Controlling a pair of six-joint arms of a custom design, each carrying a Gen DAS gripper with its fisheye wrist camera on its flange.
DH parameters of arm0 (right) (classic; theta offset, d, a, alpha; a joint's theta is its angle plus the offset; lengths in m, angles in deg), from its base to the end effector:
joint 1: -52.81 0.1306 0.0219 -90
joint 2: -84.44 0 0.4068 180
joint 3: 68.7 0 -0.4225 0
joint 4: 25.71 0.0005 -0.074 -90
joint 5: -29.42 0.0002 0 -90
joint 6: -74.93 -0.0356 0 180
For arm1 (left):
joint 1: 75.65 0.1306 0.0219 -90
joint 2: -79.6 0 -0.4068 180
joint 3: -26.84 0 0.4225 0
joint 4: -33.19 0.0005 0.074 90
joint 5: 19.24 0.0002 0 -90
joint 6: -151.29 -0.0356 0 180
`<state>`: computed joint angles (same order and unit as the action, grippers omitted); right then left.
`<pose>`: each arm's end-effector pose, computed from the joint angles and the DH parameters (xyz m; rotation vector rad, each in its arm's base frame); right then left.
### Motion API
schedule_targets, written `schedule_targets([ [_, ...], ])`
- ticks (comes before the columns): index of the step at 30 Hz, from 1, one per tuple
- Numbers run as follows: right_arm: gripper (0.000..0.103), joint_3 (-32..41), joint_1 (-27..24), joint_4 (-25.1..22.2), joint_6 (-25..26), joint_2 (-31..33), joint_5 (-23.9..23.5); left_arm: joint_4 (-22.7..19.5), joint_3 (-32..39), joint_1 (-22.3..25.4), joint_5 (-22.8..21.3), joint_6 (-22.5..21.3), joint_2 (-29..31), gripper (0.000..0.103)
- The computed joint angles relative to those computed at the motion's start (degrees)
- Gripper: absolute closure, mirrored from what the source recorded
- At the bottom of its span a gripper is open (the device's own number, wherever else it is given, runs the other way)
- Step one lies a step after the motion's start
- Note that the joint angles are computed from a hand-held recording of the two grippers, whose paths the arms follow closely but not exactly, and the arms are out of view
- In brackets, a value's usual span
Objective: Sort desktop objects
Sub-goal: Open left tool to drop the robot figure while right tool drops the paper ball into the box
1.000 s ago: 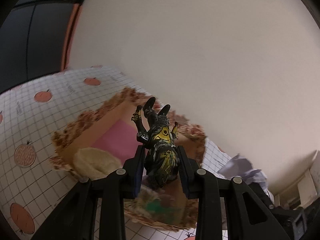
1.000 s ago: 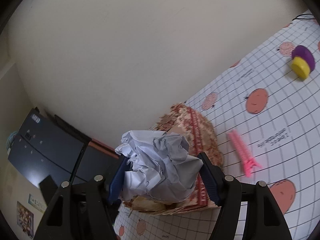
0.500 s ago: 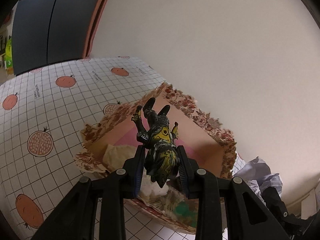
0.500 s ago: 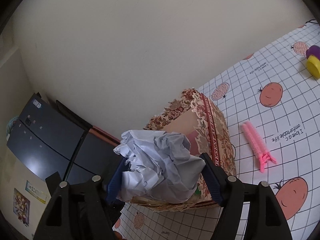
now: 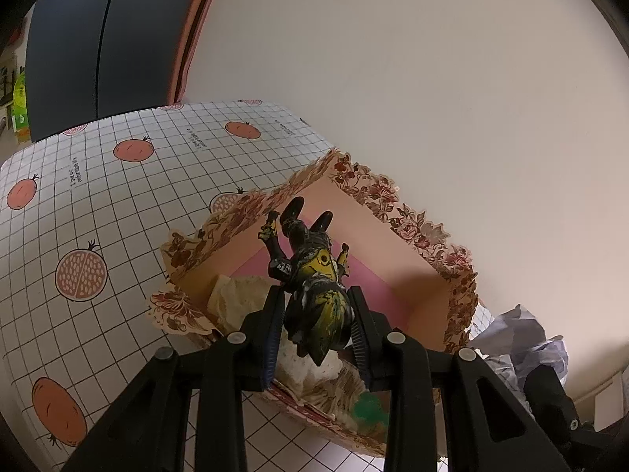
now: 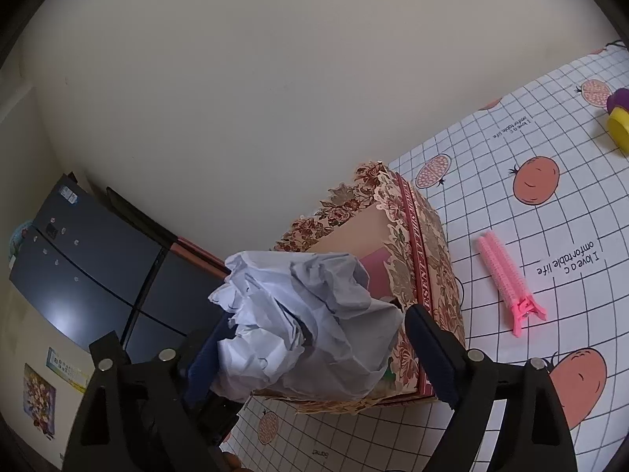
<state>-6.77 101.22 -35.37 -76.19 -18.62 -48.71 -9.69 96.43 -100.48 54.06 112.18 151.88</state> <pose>0.2959 0.3216 0.3718 0.3782 2.1084 0.9911 0.3632 -0.1573 0.4209 -0.6646 2.2494 -0.3155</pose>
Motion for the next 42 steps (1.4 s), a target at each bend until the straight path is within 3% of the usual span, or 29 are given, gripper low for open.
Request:
schedule_targets([
  [6, 0.011, 0.3, 0.5, 0.3, 1.9, -0.3, 0.8, -0.3, 0.2, -0.1, -0.2, -0.1, 0.1, 0.07],
  [19, 0.011, -1.1, -0.1, 0.7, -0.2, -2.0, 0.6, -2.4, 2.0, -2.0, -2.1, -0.8, 0.6, 0.069],
  [24, 0.011, -2.0, -0.6, 0.2, -0.7, -3.9, 1.4, -3.4, 3.4, -4.1, -3.5, -1.1, 1.2, 0.06],
  [29, 0.011, -3.2, -1.2, -0.4, -1.2, -6.7, 2.3, -4.3, 5.3, -7.0, -5.8, -1.7, 1.9, 0.058],
  [42, 0.011, -7.0, -4.1, -10.4, -2.0, -16.8, 7.9, -6.5, 11.4, -16.6, -10.2, -3.1, 6.2, 0.047],
])
